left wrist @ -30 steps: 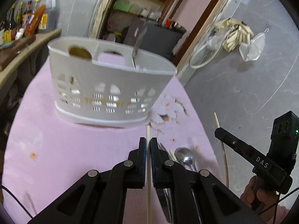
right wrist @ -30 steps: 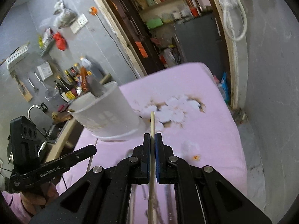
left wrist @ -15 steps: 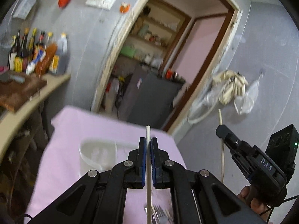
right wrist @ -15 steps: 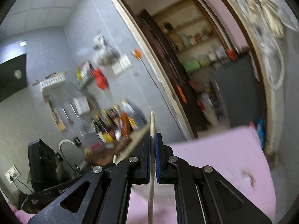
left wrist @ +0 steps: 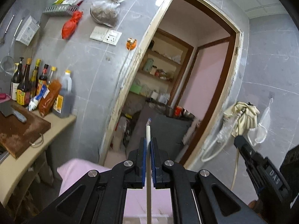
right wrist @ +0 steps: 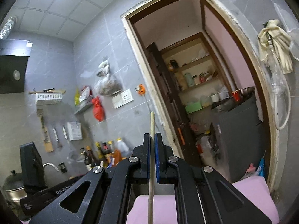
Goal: Organize utensils
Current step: 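Lift both chopsticks and drop them upright into the white caddy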
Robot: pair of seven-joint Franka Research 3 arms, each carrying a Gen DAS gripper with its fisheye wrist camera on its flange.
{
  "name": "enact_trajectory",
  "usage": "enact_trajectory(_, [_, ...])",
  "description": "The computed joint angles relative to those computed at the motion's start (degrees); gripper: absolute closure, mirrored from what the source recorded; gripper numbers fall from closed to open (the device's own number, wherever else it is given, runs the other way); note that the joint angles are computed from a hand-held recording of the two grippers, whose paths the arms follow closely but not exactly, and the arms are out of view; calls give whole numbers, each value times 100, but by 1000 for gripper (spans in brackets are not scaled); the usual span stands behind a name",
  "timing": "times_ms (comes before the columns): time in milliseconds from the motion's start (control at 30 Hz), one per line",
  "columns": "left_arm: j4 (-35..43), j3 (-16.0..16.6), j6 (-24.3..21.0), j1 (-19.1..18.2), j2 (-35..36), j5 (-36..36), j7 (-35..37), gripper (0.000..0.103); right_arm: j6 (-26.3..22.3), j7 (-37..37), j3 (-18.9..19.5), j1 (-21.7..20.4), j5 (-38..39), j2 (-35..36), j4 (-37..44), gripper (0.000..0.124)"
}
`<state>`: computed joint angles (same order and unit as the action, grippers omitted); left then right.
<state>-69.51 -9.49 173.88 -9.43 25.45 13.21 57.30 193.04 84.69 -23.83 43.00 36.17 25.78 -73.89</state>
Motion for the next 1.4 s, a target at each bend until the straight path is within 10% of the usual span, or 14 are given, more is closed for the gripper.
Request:
enact_trajectory(267, [632, 1147, 200, -655, 522, 775, -988, 98, -317, 813, -1236, 601, 19, 701, 332, 119])
enact_trajectory(700, [26, 2720, 704, -1594, 305, 2624, -3217, 98, -336, 1386, -1601, 921, -679, 661, -258, 119])
enact_trajectory(1067, [-731, 671, 633, -218, -175, 1903, -1500, 97, -416, 1194, -1417, 1013, -841, 174, -848, 119])
enact_trajectory(1233, [-1164, 254, 632, 64, -425, 1304, -827, 61, -478, 1204, -1416, 1115, -1086, -96, -1159, 117])
enact_trajectory(1400, [-1483, 320, 587, -6, -705, 1064, -640, 54, -479, 1362, -1628, 1361, -1295, -362, -1450, 96])
